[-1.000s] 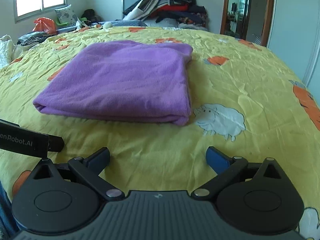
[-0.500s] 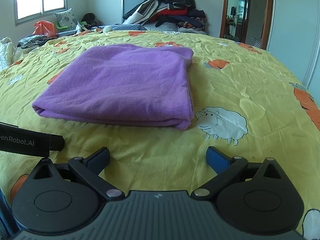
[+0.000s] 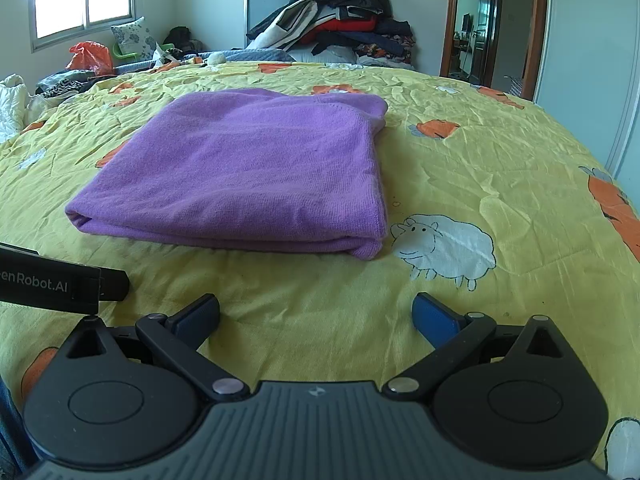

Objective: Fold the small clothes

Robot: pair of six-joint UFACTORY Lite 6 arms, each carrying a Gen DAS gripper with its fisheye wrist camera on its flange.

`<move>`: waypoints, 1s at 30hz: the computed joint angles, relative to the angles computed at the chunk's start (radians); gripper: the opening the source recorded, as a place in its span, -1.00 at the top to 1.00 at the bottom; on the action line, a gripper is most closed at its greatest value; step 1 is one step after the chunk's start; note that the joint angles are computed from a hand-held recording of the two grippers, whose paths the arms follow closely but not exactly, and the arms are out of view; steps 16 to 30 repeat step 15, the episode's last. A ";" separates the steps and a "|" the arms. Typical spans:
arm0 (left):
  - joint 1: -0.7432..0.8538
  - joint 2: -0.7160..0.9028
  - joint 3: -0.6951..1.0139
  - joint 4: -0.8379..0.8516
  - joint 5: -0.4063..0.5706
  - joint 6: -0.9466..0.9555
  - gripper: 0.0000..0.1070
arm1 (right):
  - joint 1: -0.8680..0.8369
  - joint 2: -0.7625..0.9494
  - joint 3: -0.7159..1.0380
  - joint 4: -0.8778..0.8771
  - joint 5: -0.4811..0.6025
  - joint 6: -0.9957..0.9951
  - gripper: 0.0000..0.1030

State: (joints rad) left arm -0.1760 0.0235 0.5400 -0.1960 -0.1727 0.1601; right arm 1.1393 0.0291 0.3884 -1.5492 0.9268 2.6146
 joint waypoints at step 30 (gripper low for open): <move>0.011 -0.002 -0.009 0.074 -0.013 -0.063 -0.93 | -0.003 -0.004 -0.004 -0.005 -0.002 0.001 -1.00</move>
